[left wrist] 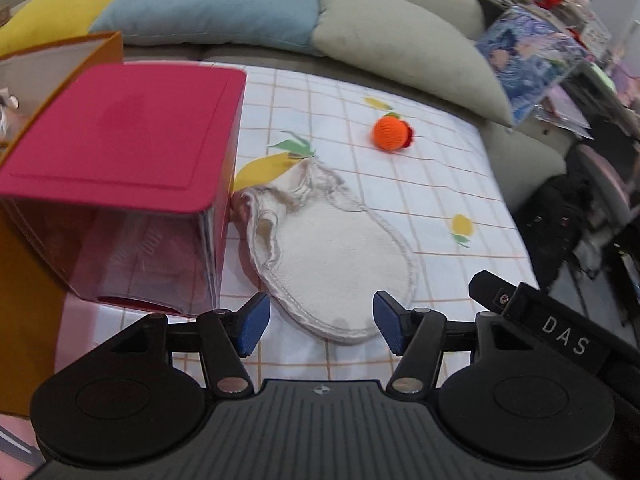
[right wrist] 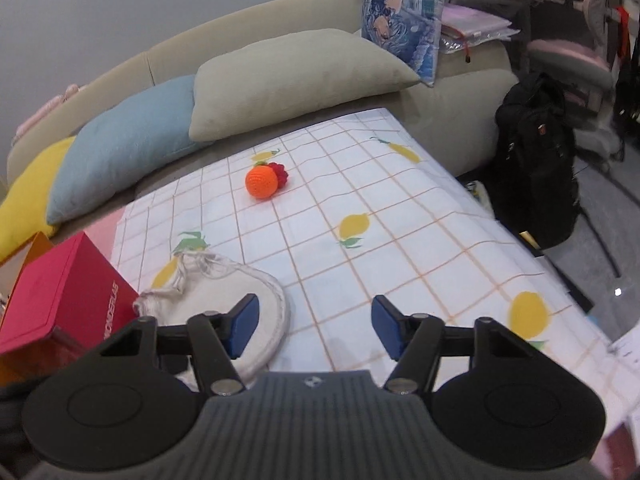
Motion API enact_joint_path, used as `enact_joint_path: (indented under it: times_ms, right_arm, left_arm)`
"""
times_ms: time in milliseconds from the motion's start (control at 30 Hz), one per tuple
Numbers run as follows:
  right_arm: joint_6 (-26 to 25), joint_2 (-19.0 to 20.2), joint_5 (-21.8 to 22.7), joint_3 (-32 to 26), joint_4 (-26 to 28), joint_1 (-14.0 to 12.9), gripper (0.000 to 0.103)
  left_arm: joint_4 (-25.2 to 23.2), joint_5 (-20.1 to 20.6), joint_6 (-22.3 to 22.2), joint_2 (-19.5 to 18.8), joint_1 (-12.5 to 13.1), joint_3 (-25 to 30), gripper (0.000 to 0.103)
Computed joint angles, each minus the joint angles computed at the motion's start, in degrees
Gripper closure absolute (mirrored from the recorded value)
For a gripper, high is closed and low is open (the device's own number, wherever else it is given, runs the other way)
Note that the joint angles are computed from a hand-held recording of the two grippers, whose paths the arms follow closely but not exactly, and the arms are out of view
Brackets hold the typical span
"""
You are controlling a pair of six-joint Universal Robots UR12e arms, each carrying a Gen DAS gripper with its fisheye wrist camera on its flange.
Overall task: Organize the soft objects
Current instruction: 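Move left tool to the white cloth bag and grasp its edge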
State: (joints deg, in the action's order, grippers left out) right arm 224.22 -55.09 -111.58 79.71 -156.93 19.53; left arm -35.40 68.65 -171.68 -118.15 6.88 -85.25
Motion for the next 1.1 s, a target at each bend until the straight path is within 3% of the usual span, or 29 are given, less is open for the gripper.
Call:
enact_joint_path:
  times_ms: [200, 333, 400, 533, 633, 800, 867, 933, 1100]
  right_arm:
    - [2.36, 0.84, 3.18, 0.70, -4.27, -1.15, 0.047]
    - [0.37, 2.16, 5.46, -0.65, -4.01, -1.83, 0.048]
    - [-0.92, 2.96, 7.08, -1.74, -3.08, -2.28, 0.057]
    - [-4.53, 4.58, 10.36, -3.69, -2.49, -3.00, 0.066]
    - [-5.49, 5.47, 13.73, -4.81, -1.42, -3.62, 0.086]
    - [-2.85, 5.22, 18.04, -4.14, -0.76, -4.61, 0.102]
    - [-1.92, 5.07, 19.99, -3.74, -1.19, -5.05, 0.103]
    - [-1.69, 4.93, 20.95, -3.53, -1.17, -5.21, 0.103]
    - [-0.28, 4.73, 22.86, -3.18, -1.34, -5.57, 0.103]
  left_arm:
    - [3.39, 3.81, -2.83, -1.60, -1.19, -0.16, 0.031]
    - [5.78, 4.51, -2.46, -2.13, -1.54, -0.83, 0.029]
    - [7.76, 4.61, -1.19, -2.22, -1.64, -1.43, 0.026]
    - [9.48, 4.17, 1.59, -2.19, -1.77, -2.14, 0.022]
    - [10.10, 3.11, 3.31, -2.16, -1.68, -2.52, 0.022]
    - [9.25, 1.41, 4.76, -2.23, -1.52, -2.29, 0.022]
    - [8.20, 0.14, 5.73, -2.37, -1.48, -1.89, 0.022]
    - [7.33, -1.14, 7.16, -2.43, -1.47, -1.60, 0.025]
    - [5.75, 0.07, 4.60, -2.83, -1.57, -0.29, 0.049]
